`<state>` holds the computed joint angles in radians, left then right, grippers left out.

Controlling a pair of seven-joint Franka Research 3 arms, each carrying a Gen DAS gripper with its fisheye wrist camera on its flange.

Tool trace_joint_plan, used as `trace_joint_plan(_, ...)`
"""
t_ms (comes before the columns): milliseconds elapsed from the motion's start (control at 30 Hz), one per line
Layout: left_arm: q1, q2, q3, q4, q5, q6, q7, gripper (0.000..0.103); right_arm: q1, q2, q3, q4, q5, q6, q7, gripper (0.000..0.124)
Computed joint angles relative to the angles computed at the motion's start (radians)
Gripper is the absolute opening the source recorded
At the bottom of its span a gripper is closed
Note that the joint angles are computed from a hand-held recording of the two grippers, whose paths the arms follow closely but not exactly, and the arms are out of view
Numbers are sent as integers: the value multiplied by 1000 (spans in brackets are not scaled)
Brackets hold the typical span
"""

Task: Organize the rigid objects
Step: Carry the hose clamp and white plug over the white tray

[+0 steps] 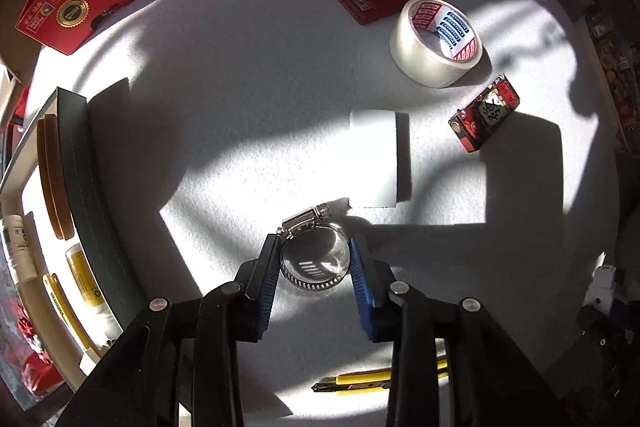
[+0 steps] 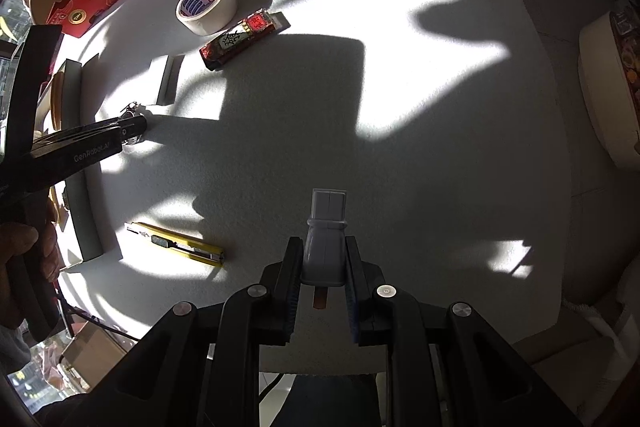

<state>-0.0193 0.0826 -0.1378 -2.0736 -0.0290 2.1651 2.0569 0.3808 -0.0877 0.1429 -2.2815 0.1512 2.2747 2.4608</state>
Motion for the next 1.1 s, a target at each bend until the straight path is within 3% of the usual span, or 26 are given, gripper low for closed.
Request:
trace_joint_plan(200,24,-75,19,-9,-117,-103,103,37,10,34,4,73,-33,-21,-45,21)
trace_joint_plan(500,55,-217,102,-27,-234,-279,321,37,27,90,4,221,-93,-81,-141,21)
trace_joint_plan(600,64,-279,115,-90,-244,-264,335,37,41,132,4,290,-123,-99,-170,21)
trace_joint_plan(1100,131,-262,176,-82,-333,-160,264,37,135,312,-9,587,-223,-211,-310,21)
